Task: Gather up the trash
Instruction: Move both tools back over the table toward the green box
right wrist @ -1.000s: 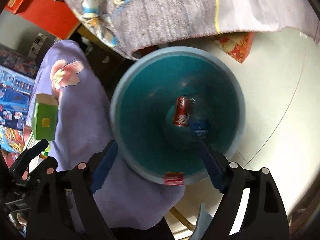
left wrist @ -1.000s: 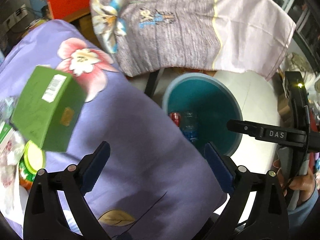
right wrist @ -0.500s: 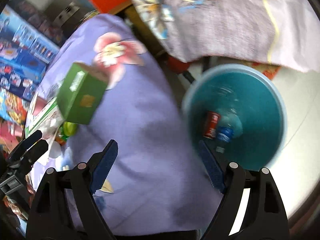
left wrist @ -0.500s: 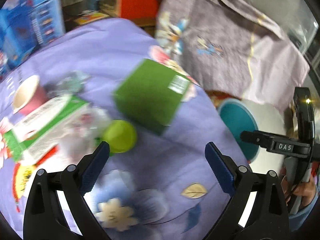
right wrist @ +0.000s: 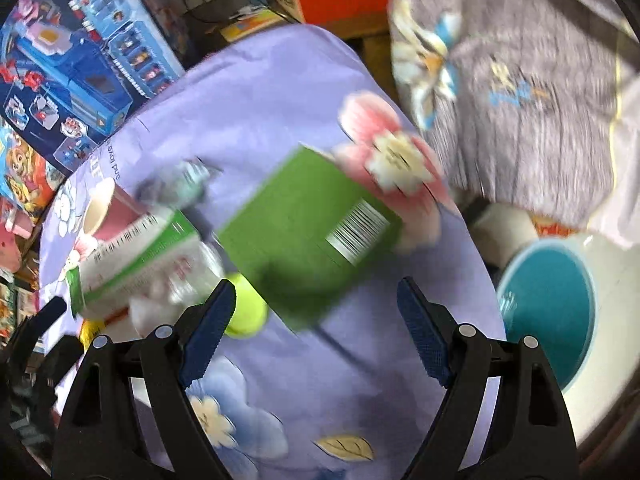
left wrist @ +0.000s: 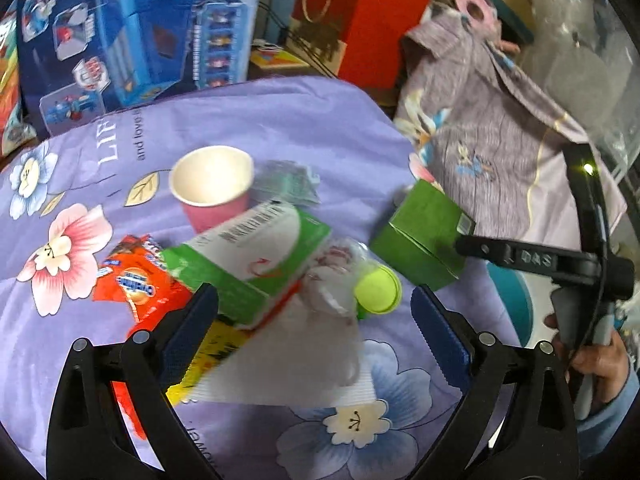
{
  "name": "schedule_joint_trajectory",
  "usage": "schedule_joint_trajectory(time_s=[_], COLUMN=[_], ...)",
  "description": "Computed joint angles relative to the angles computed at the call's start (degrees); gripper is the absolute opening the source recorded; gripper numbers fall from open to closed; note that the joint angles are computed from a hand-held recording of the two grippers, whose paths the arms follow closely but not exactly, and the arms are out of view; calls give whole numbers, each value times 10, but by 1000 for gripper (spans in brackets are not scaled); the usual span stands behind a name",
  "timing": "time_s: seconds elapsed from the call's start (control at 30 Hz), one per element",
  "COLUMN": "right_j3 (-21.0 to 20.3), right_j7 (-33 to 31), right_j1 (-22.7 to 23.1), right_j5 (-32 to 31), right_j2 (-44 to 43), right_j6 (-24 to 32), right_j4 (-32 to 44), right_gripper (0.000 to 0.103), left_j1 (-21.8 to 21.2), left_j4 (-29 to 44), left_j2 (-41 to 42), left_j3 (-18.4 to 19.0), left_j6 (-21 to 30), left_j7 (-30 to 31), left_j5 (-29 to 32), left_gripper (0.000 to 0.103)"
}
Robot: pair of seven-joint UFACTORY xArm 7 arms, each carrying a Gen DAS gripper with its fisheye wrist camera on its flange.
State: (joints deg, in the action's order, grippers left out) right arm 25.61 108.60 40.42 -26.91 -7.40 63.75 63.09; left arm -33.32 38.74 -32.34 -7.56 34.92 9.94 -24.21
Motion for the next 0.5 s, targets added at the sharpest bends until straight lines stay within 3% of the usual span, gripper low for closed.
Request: schedule_joint_trajectory(time_s=[0.2,0.4,0.5], right_j3=[-33,-83,-100], right_j7=[-81,-148,-150], right_j1=[13,53,65], right_j5=[-27,-39,-20], right_j2=[119,217,217], right_j6=[96,198,217], right_j4=[141,248,239], right_gripper=[81,81,81], left_j1=[4,34,29], left_j4=[5,13,16], left_j2=[5,40,57], left_j3=[32,32,40], left_j6=[-14,-46,-35], left_j7=[41,45,60], left_j5=[-20,-6,-20], left_gripper=[98,99,99])
